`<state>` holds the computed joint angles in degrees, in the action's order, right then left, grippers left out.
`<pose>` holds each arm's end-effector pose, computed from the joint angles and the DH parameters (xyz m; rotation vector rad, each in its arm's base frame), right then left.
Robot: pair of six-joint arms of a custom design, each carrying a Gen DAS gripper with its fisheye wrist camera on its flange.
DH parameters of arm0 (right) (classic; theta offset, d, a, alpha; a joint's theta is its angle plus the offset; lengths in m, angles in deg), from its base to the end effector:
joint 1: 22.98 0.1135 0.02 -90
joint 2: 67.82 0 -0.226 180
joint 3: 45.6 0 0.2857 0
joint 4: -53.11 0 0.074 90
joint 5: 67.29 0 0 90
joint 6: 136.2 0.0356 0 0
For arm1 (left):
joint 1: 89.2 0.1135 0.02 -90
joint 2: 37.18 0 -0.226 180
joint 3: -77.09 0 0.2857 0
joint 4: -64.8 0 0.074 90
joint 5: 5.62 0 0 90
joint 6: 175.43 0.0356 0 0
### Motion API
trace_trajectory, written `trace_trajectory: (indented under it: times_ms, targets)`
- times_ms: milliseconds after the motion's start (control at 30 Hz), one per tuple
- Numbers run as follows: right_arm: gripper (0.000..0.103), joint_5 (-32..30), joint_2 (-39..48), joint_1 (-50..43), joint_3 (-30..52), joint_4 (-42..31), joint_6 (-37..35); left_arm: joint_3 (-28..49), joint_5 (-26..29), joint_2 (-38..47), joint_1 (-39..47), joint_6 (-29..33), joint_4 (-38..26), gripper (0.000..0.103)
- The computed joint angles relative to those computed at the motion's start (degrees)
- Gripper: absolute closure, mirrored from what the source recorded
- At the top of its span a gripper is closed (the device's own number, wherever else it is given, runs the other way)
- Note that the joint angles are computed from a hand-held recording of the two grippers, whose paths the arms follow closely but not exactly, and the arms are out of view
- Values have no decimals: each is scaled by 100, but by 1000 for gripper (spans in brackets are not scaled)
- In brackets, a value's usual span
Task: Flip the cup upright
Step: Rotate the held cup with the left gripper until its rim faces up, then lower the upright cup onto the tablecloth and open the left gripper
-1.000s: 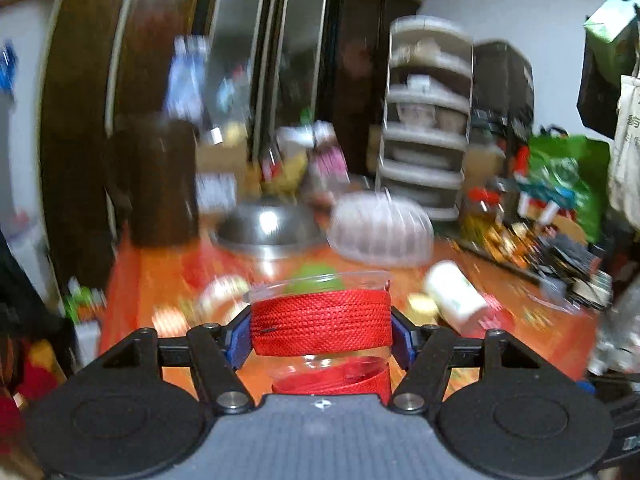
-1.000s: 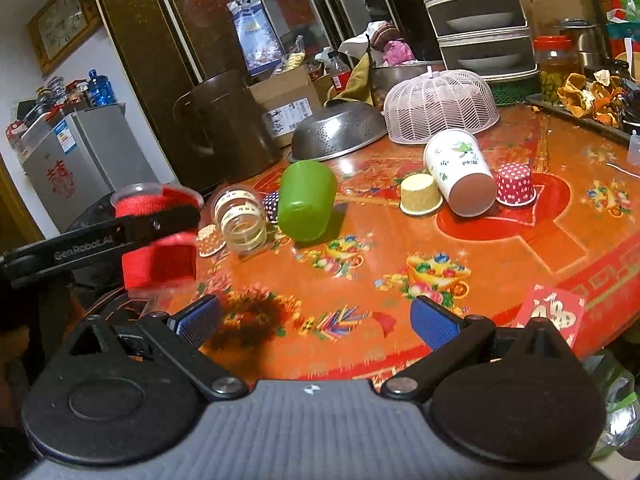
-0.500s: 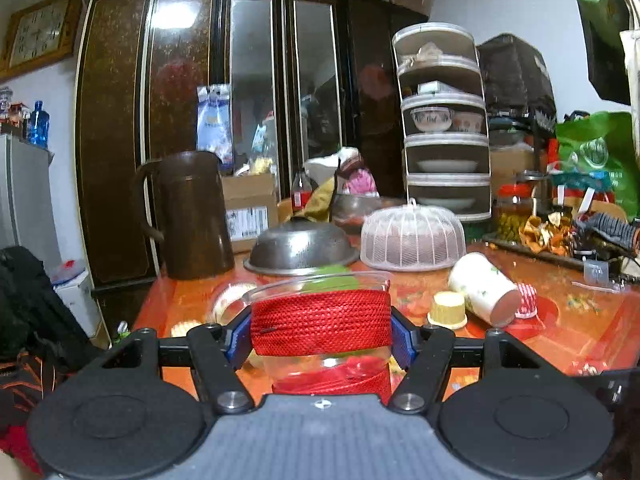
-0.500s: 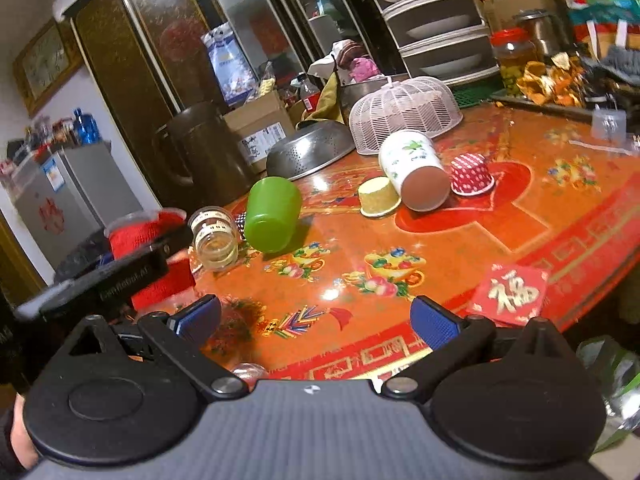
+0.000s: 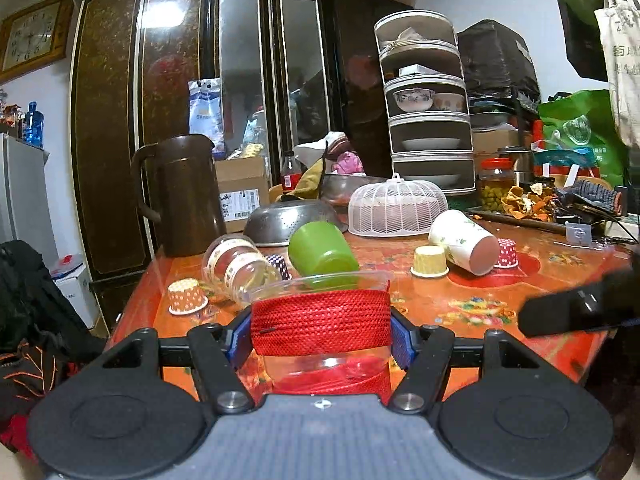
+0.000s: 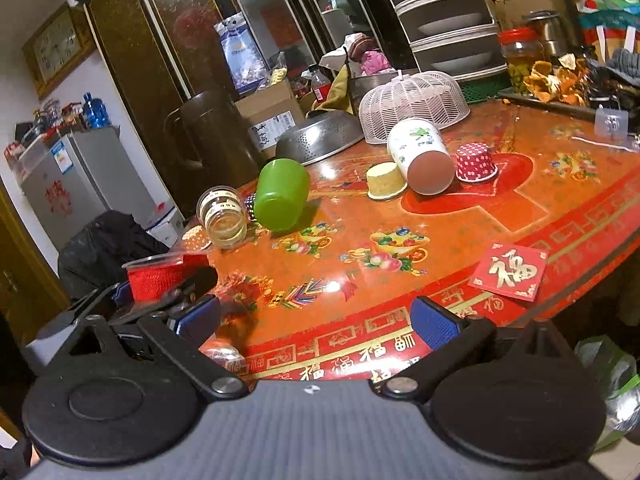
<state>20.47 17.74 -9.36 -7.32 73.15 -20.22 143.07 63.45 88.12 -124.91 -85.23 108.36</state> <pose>0.2852 0.0705 0.0788 0.1991 2.0692 0.4677 0.3319 -0.2229 0.0231 0.3174 1.8007 -0.0994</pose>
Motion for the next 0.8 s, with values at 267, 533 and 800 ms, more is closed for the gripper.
trace_trajectory:
  times_ms: [267,533,800]
  targets:
    - [1,165,114,153,146,-66,-12,-441,195,250,60,105,1169,34]
    - [1,182,148,233,188,-128,-18,-721,520,411,164,173,1687,15]
    - [1,185,205,264,207,-138,-37,-1070,1513,61,558,252,1319,11]
